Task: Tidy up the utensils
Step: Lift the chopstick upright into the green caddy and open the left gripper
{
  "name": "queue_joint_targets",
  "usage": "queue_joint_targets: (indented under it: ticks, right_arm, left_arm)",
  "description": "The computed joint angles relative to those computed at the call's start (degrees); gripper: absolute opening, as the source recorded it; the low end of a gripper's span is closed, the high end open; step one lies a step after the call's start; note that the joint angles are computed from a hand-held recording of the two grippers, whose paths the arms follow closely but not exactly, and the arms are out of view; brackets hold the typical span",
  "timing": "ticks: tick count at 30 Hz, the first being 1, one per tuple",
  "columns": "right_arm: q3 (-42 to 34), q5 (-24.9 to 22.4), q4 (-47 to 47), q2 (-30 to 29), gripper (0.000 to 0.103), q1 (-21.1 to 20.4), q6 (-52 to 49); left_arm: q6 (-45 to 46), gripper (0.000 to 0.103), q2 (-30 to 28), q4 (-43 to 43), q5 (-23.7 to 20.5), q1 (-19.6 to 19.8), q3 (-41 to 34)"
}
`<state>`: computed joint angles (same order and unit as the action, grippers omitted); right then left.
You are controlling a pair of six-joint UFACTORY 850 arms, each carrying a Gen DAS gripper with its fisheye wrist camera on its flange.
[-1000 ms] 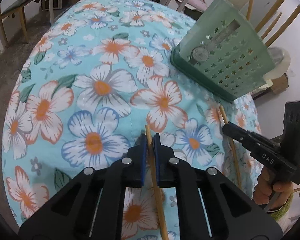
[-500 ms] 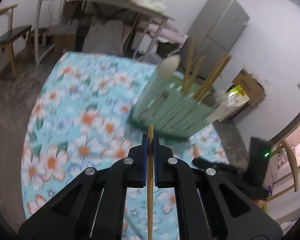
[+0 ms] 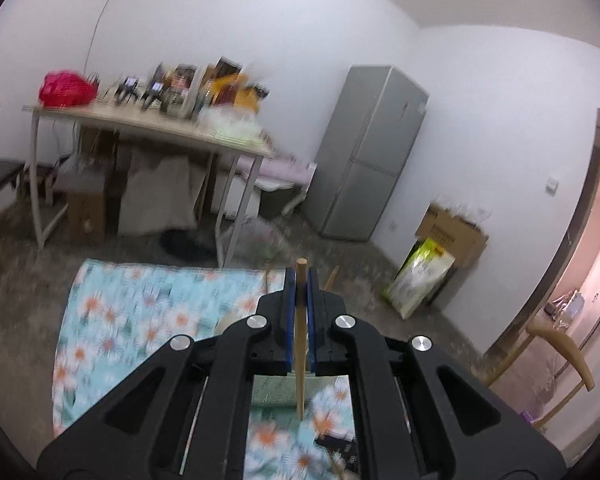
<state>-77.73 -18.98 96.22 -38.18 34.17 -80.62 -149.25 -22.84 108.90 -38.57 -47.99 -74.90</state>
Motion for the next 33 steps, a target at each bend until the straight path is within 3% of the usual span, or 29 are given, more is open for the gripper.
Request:
queue_joint_targets:
  ticks: [7,14,23,27,33]
  right_arm:
    - [0.02,-0.44,0.93,-0.11,0.007,-0.55,-0.46]
    - [-0.09,-0.52,0.98,-0.15,0.007,-1.11,-0.07]
    - [-0.01,-0.55,1.14,-0.02,0.007,-1.17,-0.32]
    - [0.2,-0.37,1.63,0.22,0.007,-1.15,-1.02]
    - [1.28,0.17,4.78,1.4,0.007,-0.71,-4.5]
  left_arm:
    - [5.1,0.004,-4.08,0.6,-2.49,0.8,-7.78]
    - [11.82,0.004,-9.76,-4.05,-4.91,1.55,-14.52]
    - [9.46,0.004,-14.91,-4.96,-2.81,3.22,-16.12]
    - [5.33,0.02,-12.78,-1.39,-4.29,2.73,-12.55]
    - [1.09,0.034,-8.52,0.79,-8.17,0.72,-6.75]
